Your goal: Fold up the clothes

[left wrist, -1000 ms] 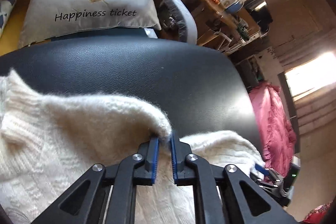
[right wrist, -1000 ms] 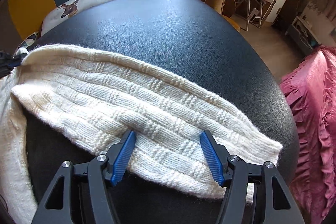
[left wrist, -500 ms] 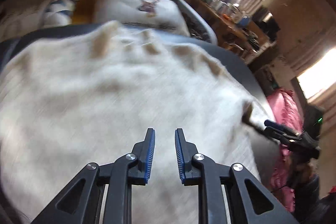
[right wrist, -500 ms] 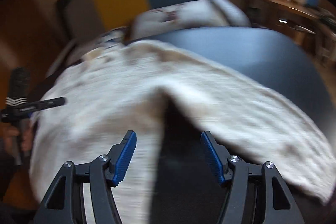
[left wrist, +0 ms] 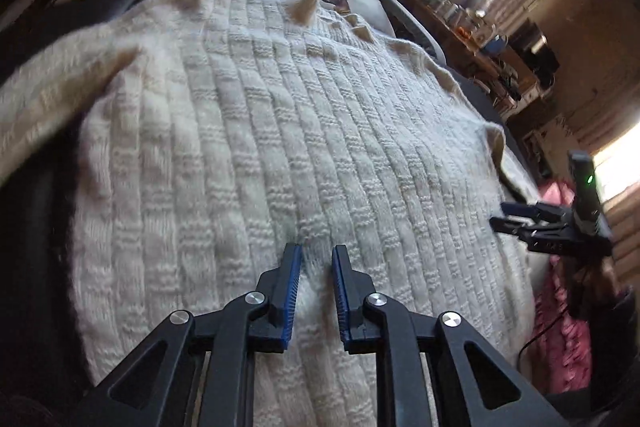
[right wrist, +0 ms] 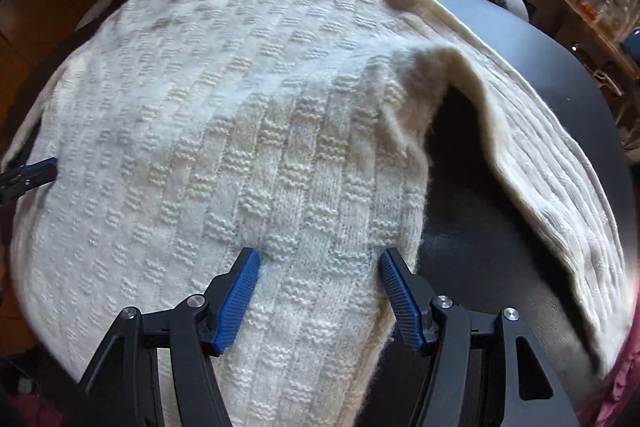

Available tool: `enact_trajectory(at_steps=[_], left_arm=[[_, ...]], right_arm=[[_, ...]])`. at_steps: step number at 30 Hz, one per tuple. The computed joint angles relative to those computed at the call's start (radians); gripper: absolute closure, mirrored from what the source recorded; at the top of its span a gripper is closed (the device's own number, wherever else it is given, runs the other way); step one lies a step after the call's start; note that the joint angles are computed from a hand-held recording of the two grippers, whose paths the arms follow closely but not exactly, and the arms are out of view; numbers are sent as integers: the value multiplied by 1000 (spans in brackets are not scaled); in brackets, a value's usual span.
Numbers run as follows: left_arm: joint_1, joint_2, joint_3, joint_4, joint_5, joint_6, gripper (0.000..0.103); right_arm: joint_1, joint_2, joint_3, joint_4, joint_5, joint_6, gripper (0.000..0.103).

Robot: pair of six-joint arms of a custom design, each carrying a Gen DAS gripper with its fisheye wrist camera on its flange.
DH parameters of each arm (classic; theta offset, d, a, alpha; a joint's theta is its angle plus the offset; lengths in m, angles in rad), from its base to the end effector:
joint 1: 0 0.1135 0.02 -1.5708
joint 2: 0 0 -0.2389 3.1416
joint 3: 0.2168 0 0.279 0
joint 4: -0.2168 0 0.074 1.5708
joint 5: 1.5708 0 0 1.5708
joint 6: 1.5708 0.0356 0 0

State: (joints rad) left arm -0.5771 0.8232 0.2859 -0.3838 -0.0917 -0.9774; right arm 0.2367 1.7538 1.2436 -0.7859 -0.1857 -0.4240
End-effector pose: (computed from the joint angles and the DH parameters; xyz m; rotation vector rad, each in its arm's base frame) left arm 0.1598 -0.1002 0.1136 -0.5493 2.5082 -0.5224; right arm 0.3485 0.0908 0.1628 -0.9567 2.6771 0.2268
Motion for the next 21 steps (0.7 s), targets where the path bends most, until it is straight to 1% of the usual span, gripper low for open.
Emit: enact_trajectory(at_steps=[2, 3, 6, 7, 9, 11, 12, 14, 15, 18, 19, 21], left_arm=[[-35, -37, -2, -34, -29, -44, 87], [-65, -51, 3, -59, -48, -67, 87], [-144, -71, 36, -140, -114, -104, 87], [-153, -74, 52, -161, -124, -98, 87], [-123, -43, 99, -147, -106, -38, 87], [-88, 43, 184, -126, -94, 39, 87], [-76, 87, 224, -105, -89, 81, 87], [-58, 207, 314, -36, -51, 158, 87], [-58, 278, 363, -1, -38, 189, 87], [-67, 502, 528, 81, 0, 287, 87], [-73, 576, 587, 94, 10, 316, 87], [-81, 719, 698, 121, 47, 366, 87]], right_arm=[[-24, -17, -21, 6, -32, 6, 39], [-40, -34, -29, -5, -69, 12, 40], [-132, -119, -72, -1, -239, 58, 39], [-176, -133, -77, 5, -304, 82, 38], [-244, -126, -73, 40, -388, 138, 38], [-250, -74, -34, 91, -403, 239, 38], [-256, -22, 2, 110, -446, 325, 38], [-298, 59, 48, 138, -576, 510, 38], [-324, 73, 56, 164, -608, 581, 38], [-399, 66, 55, 269, -609, 737, 38], [-419, 57, 62, 286, -584, 748, 39], [-455, 43, 116, 239, -472, 657, 39]])
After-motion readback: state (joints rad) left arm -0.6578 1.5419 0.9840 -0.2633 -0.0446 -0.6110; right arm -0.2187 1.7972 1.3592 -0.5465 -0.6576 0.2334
